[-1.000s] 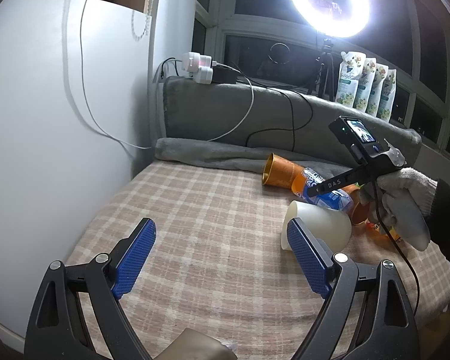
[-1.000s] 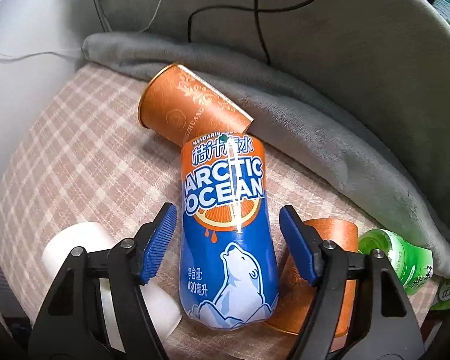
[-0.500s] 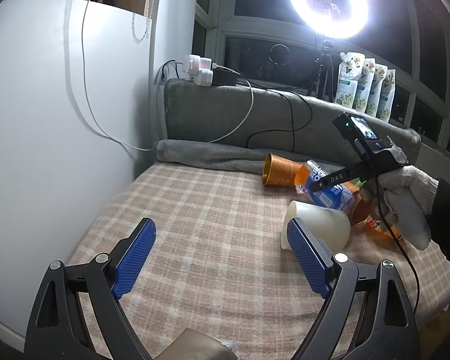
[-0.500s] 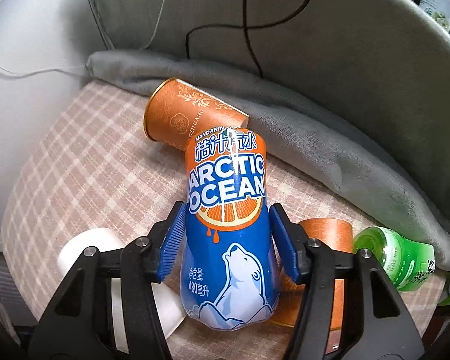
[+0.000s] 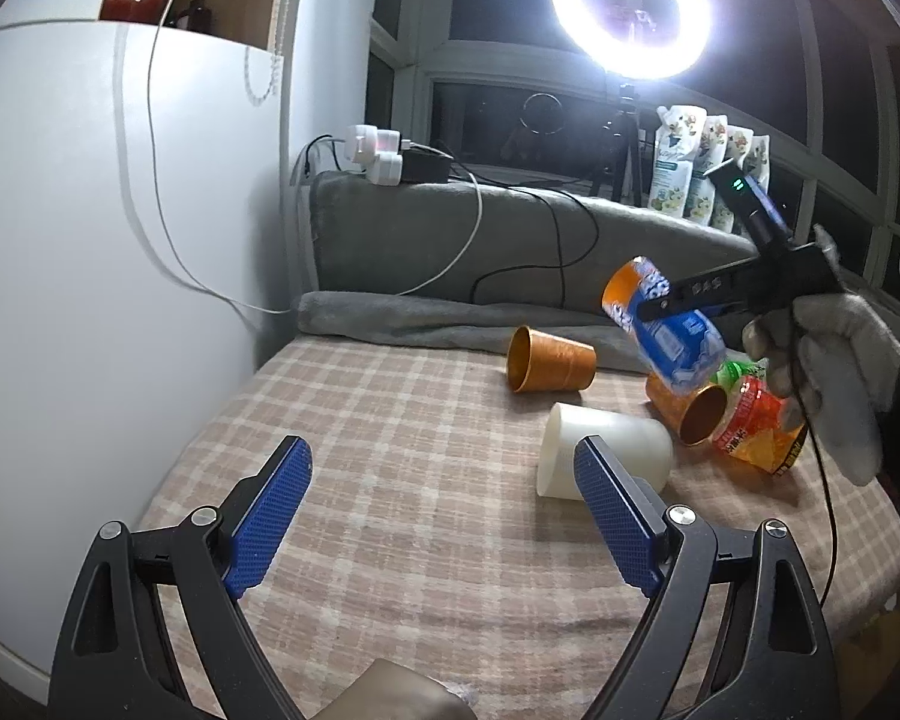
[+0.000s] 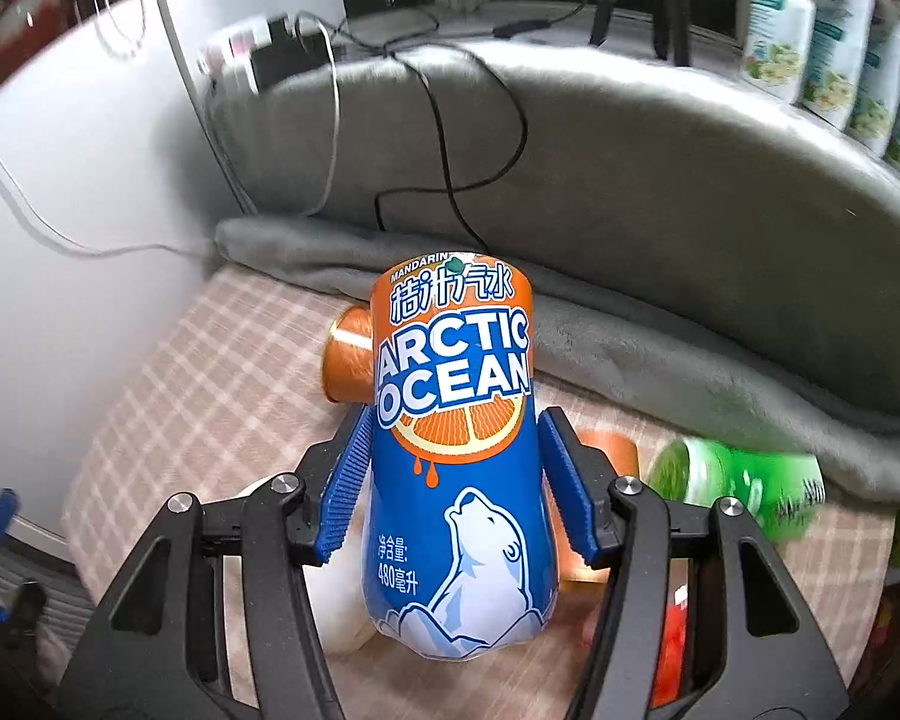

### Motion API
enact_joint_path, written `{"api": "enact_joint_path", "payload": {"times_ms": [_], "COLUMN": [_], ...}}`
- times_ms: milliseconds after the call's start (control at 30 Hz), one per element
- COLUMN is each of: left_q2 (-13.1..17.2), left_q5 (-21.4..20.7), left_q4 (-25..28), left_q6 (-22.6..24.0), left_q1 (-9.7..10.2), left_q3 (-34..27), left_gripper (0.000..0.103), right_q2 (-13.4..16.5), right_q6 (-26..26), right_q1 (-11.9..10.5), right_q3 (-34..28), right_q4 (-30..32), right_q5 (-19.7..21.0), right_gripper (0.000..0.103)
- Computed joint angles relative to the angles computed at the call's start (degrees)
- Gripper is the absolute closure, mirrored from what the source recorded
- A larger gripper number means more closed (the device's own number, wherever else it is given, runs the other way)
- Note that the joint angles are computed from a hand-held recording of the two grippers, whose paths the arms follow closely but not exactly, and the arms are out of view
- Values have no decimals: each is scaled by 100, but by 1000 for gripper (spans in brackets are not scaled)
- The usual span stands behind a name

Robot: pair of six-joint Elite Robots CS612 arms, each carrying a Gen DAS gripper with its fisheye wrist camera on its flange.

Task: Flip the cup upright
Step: 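Lift the bottle with the right gripper and set it down beside the left gripper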

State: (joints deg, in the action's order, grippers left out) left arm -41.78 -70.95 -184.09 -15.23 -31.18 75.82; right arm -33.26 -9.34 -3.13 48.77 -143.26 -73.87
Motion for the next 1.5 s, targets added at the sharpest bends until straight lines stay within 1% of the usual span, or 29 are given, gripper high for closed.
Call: {"api": "enact_joint_path", "payload": {"times_ms": [133, 233, 333, 500, 633, 733, 867, 900, 1000, 1067, 1100, 1133, 1200, 1333, 1400, 1500], "left_q2": [-19, -22, -24, -19, -6, 3, 22, 32, 71, 112, 135, 156, 199, 282, 334, 419], "left_q5": [-100, -209, -427, -840, -1107, -1261, -1454, -1530, -1729, -1943, -2062, -2165, -2415, -2707, -2930, -3105], "left_q4": [71, 156, 219, 418, 620, 759, 949, 1011, 1212, 1361, 1452, 1574, 1773, 1965, 2052, 2174], "left_q6": [-20, -14, 0, -95, -43, 7, -32, -57, -148, -174, -210, -262, -359, -577, -594, -528], "left_q1": [-8, -11, -9, -2, -16, -29, -39, -32, -18, 6, 22, 36, 70, 110, 131, 127], "left_q3": [10, -7, -25, -78, -148, -196, -264, -294, -393, -486, -536, -589, -686, -844, -956, -1147], "left_gripper": [14, 14, 14, 14, 14, 14, 14, 14, 14, 14, 14, 14, 14, 14, 14, 15], "right_q2": [-444, -755, -932, -1076, -1095, -1083, -1018, -1001, -990, -987, -991, -993, -1027, -1160, -1233, -1361], "right_q6": [328, 584, 906, 1452, 1840, 1968, 2127, 2146, 2113, 2093, 2106, 2118, 2116, 1990, 1929, 1869], "right_q1": [-84, -179, -254, -362, -420, -421, -419, -414, -377, -369, -374, -380, -388, -395, -407, -427], "right_q3": [841, 1439, 1897, 2429, 2693, 2793, 2773, 2752, 2738, 2738, 2746, 2746, 2794, 2949, 3056, 3269], "right_q4": [-436, -595, -699, -739, -775, -870, -810, -801, -887, -1003, -1075, -1127, -1318, -1680, -1830, -2120], "right_q5": [334, 604, 861, 1311, 1529, 1558, 1623, 1612, 1411, 1339, 1344, 1346, 1315, 1154, 1086, 916], "right_gripper": [44, 44, 44, 43, 43, 42, 41, 39, 38, 35, 31, 29, 28, 28, 28, 28]}}
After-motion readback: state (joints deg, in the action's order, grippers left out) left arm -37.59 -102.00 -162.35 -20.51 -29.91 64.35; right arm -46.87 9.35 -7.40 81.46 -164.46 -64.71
